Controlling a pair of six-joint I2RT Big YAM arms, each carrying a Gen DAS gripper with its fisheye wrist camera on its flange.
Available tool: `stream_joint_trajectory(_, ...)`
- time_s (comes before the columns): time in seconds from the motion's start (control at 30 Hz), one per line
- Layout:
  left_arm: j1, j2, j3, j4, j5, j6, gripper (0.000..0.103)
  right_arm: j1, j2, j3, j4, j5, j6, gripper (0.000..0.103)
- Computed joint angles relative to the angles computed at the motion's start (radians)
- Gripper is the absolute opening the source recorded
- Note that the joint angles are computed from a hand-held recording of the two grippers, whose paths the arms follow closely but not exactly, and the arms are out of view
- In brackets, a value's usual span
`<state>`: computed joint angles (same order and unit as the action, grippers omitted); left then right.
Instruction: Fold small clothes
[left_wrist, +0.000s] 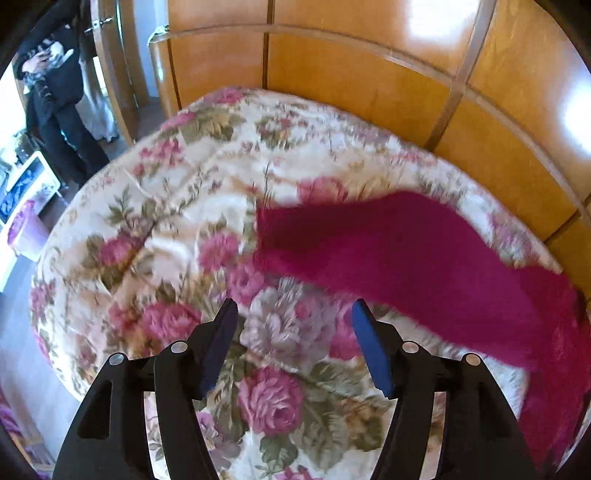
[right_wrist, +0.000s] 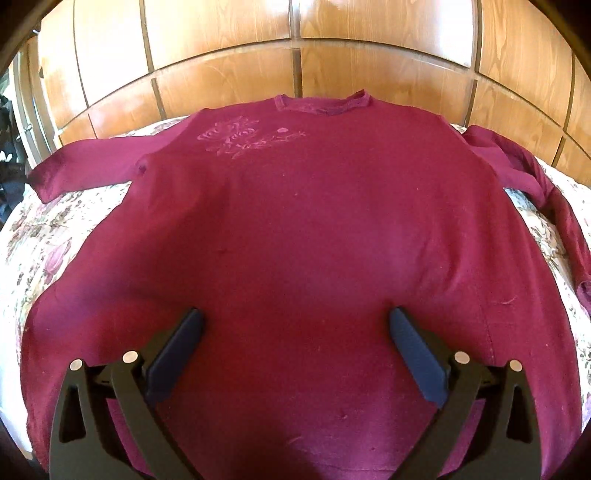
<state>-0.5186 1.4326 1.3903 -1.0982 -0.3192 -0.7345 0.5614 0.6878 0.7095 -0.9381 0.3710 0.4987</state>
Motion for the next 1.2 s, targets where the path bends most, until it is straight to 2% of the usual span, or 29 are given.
stream_joint_trajectory(0.13, 0.003, 0.086, 0.037, -0.025, -0.079, 0.018, 0.063, 0.001, 0.01, 0.008, -0.011, 0.004, -0.003, 0.101)
stream_joint_trajectory(0.2, 0.029, 0.117, 0.051, -0.018, -0.026, -0.002, 0.072, 0.007, 0.015, 0.01, -0.016, 0.016, 0.0, 0.101)
stream_joint_trajectory(0.23, 0.049, 0.127, 0.049, 0.003, 0.033, -0.027, 0.072, 0.01, 0.018, 0.012, -0.017, 0.02, 0.002, 0.101)
stream_joint_trajectory(0.27, 0.061, 0.133, 0.044, 0.029, 0.06, -0.053, 0.072, 0.013, 0.02, 0.012, -0.018, 0.026, 0.005, 0.101)
stream_joint_trajectory(0.37, 0.061, 0.134, 0.022, 0.122, 0.044, -0.061, 0.072, 0.018, 0.025, 0.014, -0.021, 0.035, 0.007, 0.101)
stream_joint_trajectory(0.43, 0.057, 0.151, 0.02, 0.157, 0.065, -0.039, 0.036, 0.02, 0.028, 0.016, -0.024, 0.038, 0.009, 0.101)
stream_joint_trajectory(0.47, 0.058, 0.155, 0.023, 0.163, 0.092, -0.034, 0.014, 0.021, 0.027, 0.015, -0.024, 0.04, 0.009, 0.101)
stream_joint_trajectory(0.5, 0.051, 0.148, 0.021, 0.175, 0.077, -0.048, 0.006, 0.022, 0.027, 0.015, -0.023, 0.041, 0.01, 0.101)
stream_joint_trajectory(0.6, 0.03, 0.087, -0.018, 0.233, 0.027, -0.057, 0.005, 0.024, 0.026, 0.015, -0.022, 0.044, 0.011, 0.101)
stream_joint_trajectory(0.7, 0.031, -0.03, -0.098, 0.295, 0.035, -0.122, 0.005, 0.022, 0.024, 0.013, -0.019, 0.043, 0.008, 0.101)
stream_joint_trajectory(0.8, 0.026, -0.093, -0.138, 0.27, 0.019, -0.176, 0.005, 0.022, 0.021, 0.01, -0.014, 0.046, 0.008, 0.101)
stream_joint_trajectory(0.87, 0.032, -0.067, -0.12, 0.207, 0.012, -0.177, 0.006, 0.019, 0.019, 0.008, -0.011, 0.044, 0.005, 0.101)
stream_joint_trajectory(0.93, 0.031, 0.003, -0.061, 0.082, -0.024, -0.173, 0.013, 0.018, 0.013, 0.005, -0.01, 0.041, 0.002, 0.101)
stream_joint_trajectory(0.97, 0.022, 0.017, -0.049, 0.04, -0.05, -0.19, 0.022, 0.018, 0.011, 0.005, -0.01, 0.041, 0.002, 0.101)
stream_joint_trajectory(1.0, 0.018, 0.02, -0.042, 0.008, -0.067, -0.2, 0.037, 0.019, 0.008, 0.004, -0.009, 0.043, 0.002, 0.101)
stream_joint_trajectory(1.03, 0.008, 0.013, -0.043, 0.003, -0.086, -0.213, 0.045, 0.02, 0.006, 0.002, -0.008, 0.046, 0.004, 0.101)
stream_joint_trajectory(1.07, -0.011, -0.007, -0.053, -0.002, -0.117, -0.235, 0.058, 0.021, 0.004, 0.001, -0.007, 0.048, 0.004, 0.101)
stream_joint_trajectory(1.1, -0.033, -0.021, -0.056, -0.009, -0.15, -0.255, 0.063, 0.022, 0.004, 0.0, -0.005, 0.049, 0.004, 0.101)
stream_joint_trajectory(1.2, -0.122, -0.044, -0.049, -0.002, -0.21, -0.249, 0.063, 0.019, 0.003, -0.001, -0.004, 0.044, 0.002, 0.101)
